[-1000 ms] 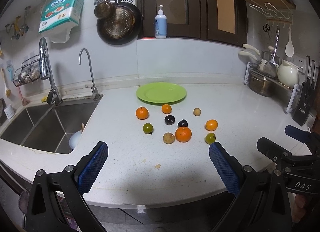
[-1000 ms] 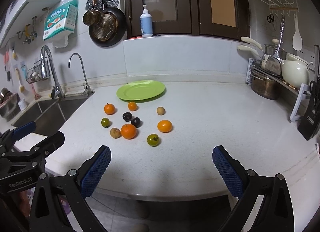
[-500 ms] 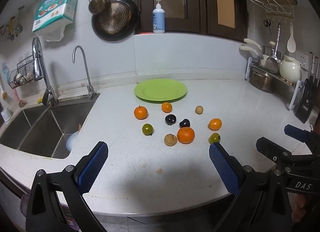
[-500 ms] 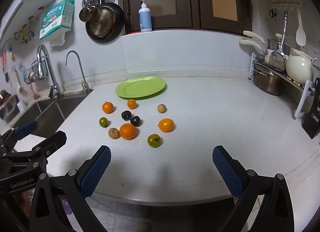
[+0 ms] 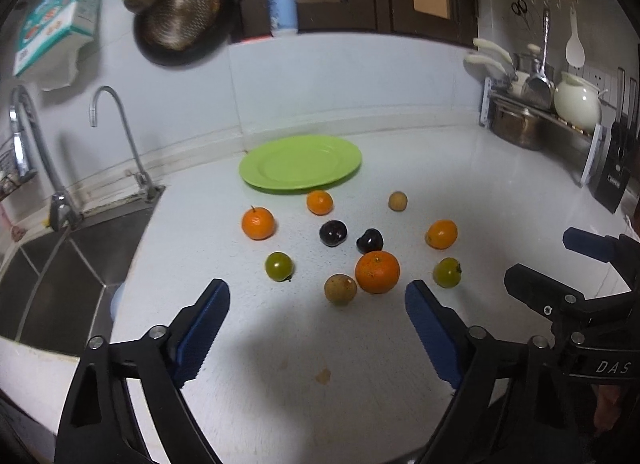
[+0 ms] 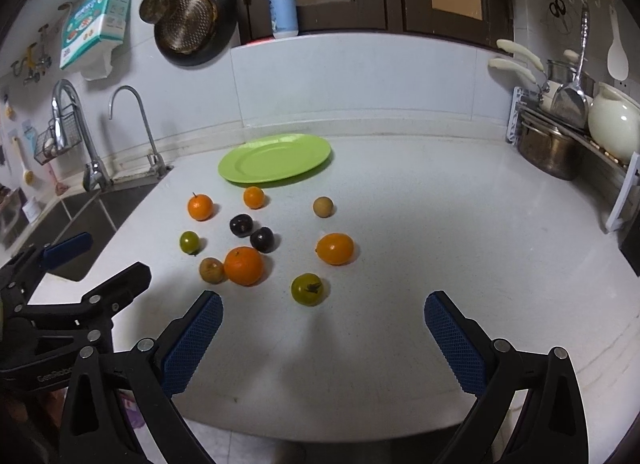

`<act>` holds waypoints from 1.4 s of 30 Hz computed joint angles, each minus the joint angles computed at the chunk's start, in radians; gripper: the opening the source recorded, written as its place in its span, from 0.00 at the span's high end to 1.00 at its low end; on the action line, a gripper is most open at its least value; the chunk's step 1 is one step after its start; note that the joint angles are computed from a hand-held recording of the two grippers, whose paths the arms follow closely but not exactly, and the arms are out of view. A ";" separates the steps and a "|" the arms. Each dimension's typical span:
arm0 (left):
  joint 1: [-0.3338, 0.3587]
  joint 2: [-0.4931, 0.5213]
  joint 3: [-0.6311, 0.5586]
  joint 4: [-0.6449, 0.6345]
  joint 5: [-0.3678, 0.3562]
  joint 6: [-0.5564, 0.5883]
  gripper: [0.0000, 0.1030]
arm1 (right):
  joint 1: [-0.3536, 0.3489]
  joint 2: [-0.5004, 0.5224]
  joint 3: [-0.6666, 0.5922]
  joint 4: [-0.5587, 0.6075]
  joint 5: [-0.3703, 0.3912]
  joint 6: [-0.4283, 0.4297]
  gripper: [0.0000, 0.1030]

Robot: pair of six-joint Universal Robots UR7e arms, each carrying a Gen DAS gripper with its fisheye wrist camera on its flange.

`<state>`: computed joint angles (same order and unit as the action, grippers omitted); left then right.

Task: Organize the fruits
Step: 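Grasp the small brown fruit with the left tool while the right tool grasps the green-yellow fruit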

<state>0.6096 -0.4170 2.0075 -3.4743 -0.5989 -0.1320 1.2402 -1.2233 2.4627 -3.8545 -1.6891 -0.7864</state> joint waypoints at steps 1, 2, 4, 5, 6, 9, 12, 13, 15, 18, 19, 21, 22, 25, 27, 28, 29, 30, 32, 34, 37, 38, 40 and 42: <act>0.014 0.002 -0.013 0.013 -0.014 0.012 0.18 | 0.004 0.009 -0.010 0.004 -0.010 0.003 0.02; 0.025 0.003 -0.024 0.026 -0.023 0.022 0.19 | 0.010 0.023 -0.026 0.012 -0.026 0.008 0.03; 0.050 0.002 -0.041 0.055 -0.061 0.024 0.23 | 0.015 0.038 -0.046 0.028 -0.041 0.016 0.05; 0.059 0.004 -0.049 0.063 -0.075 0.027 0.25 | 0.018 0.048 -0.060 0.043 -0.052 0.021 0.07; 0.072 0.005 -0.061 0.083 -0.089 0.034 0.27 | 0.019 0.057 -0.070 0.049 -0.057 0.023 0.08; 0.100 0.001 -0.076 0.124 -0.131 0.040 0.33 | 0.022 0.075 -0.098 0.090 -0.076 0.038 0.14; 0.124 0.012 -0.109 0.156 -0.150 0.077 0.38 | 0.023 0.090 -0.126 0.141 -0.089 0.058 0.20; 0.132 0.011 -0.116 0.173 -0.158 0.082 0.40 | 0.024 0.096 -0.134 0.152 -0.091 0.063 0.22; 0.147 0.013 -0.132 0.199 -0.181 0.094 0.44 | 0.023 0.104 -0.148 0.178 -0.095 0.073 0.25; 0.162 0.014 -0.148 0.227 -0.205 0.104 0.50 | 0.026 0.113 -0.169 0.217 -0.104 0.087 0.32; 0.167 0.014 -0.154 0.236 -0.215 0.110 0.51 | 0.027 0.115 -0.173 0.225 -0.105 0.090 0.35; 0.176 0.014 -0.164 0.251 -0.235 0.119 0.55 | 0.028 0.120 -0.182 0.245 -0.109 0.098 0.39; 0.179 0.014 -0.167 0.255 -0.244 0.123 0.56 | 0.028 0.122 -0.185 0.251 -0.110 0.100 0.40; 0.187 0.013 -0.173 0.265 -0.264 0.132 0.58 | 0.032 0.128 -0.196 0.271 -0.116 0.108 0.45; 0.193 0.011 -0.176 0.274 -0.277 0.132 0.61 | 0.033 0.131 -0.203 0.282 -0.121 0.116 0.47; 0.195 0.010 -0.177 0.273 -0.283 0.133 0.61 | 0.033 0.132 -0.206 0.286 -0.123 0.118 0.48; 0.197 0.010 -0.179 0.273 -0.286 0.136 0.62 | 0.035 0.136 -0.209 0.288 -0.127 0.118 0.50; 0.198 0.010 -0.180 0.273 -0.287 0.139 0.62 | 0.035 0.136 -0.210 0.291 -0.130 0.119 0.51; 0.200 0.011 -0.183 0.273 -0.290 0.143 0.64 | 0.034 0.137 -0.215 0.304 -0.131 0.125 0.53; 0.206 0.008 -0.184 0.278 -0.305 0.145 0.67 | 0.032 0.137 -0.219 0.314 -0.132 0.131 0.55; 0.213 0.002 -0.184 0.281 -0.325 0.146 0.69 | 0.032 0.140 -0.225 0.328 -0.136 0.133 0.60; 0.213 0.001 -0.184 0.282 -0.330 0.146 0.70 | 0.032 0.140 -0.226 0.333 -0.137 0.134 0.61; 0.216 -0.002 -0.184 0.285 -0.342 0.147 0.72 | 0.033 0.141 -0.227 0.336 -0.139 0.134 0.64; 0.218 -0.003 -0.183 0.285 -0.348 0.148 0.72 | 0.034 0.139 -0.229 0.346 -0.138 0.138 0.68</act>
